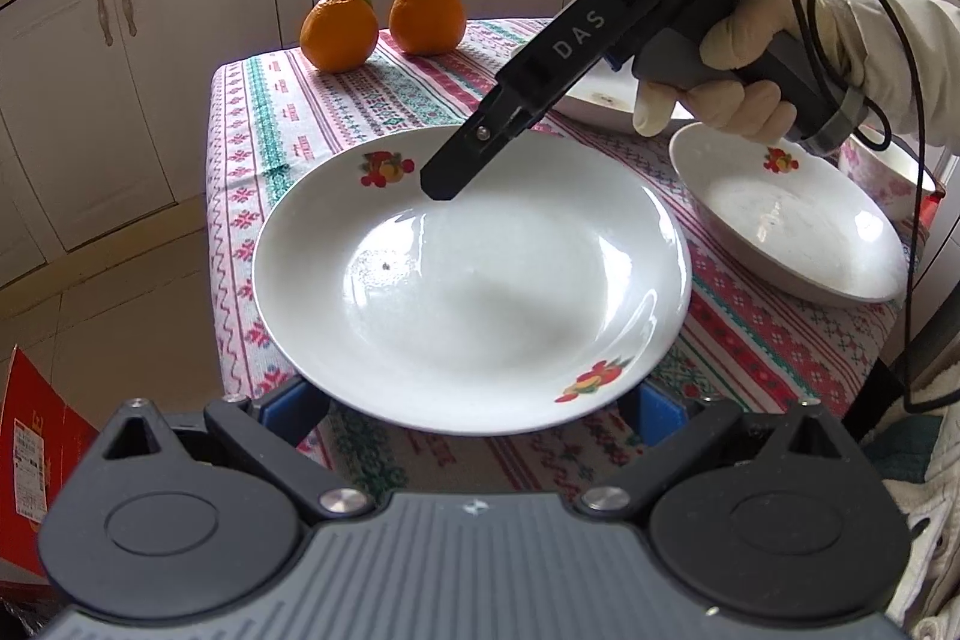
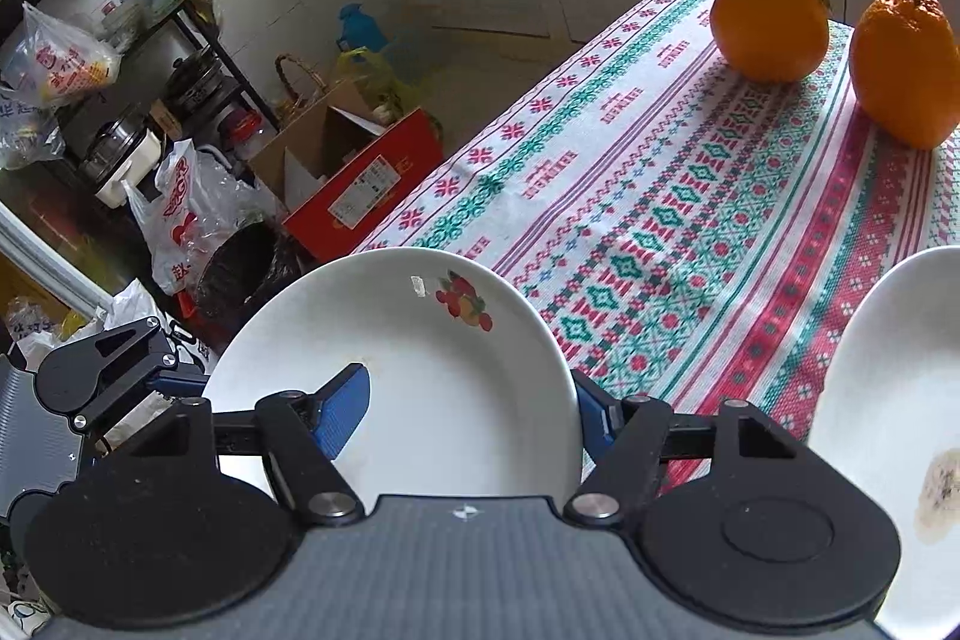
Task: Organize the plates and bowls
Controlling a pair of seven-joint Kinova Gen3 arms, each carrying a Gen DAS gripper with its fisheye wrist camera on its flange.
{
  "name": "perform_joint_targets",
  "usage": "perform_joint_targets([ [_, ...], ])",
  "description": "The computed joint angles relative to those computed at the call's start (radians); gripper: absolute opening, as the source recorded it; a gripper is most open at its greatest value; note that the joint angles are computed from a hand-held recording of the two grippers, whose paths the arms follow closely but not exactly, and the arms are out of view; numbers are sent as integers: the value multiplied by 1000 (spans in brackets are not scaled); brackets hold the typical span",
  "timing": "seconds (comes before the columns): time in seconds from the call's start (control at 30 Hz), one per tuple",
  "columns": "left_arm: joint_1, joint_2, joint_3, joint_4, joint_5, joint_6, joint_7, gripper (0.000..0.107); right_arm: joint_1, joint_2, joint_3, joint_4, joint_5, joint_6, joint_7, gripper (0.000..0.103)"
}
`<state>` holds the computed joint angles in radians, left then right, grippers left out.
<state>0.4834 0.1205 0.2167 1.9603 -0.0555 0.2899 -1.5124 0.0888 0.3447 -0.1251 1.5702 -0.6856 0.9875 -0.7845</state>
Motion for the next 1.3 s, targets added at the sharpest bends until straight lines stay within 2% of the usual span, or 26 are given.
perform_joint_targets([
  [0.43, -51, 62, 12, -64, 58, -2, -121, 101, 4, 46, -8, -58, 17, -39, -27, 76],
  [0.53, -30, 72, -10, -75, 36, -3, -109, 101, 5, 49, -12, -58, 20, -56, -32, 76],
  [1.3, -25, 85, -19, -84, 23, -10, -116, 101, 12, 54, -25, -64, 28, -85, -41, 78],
])
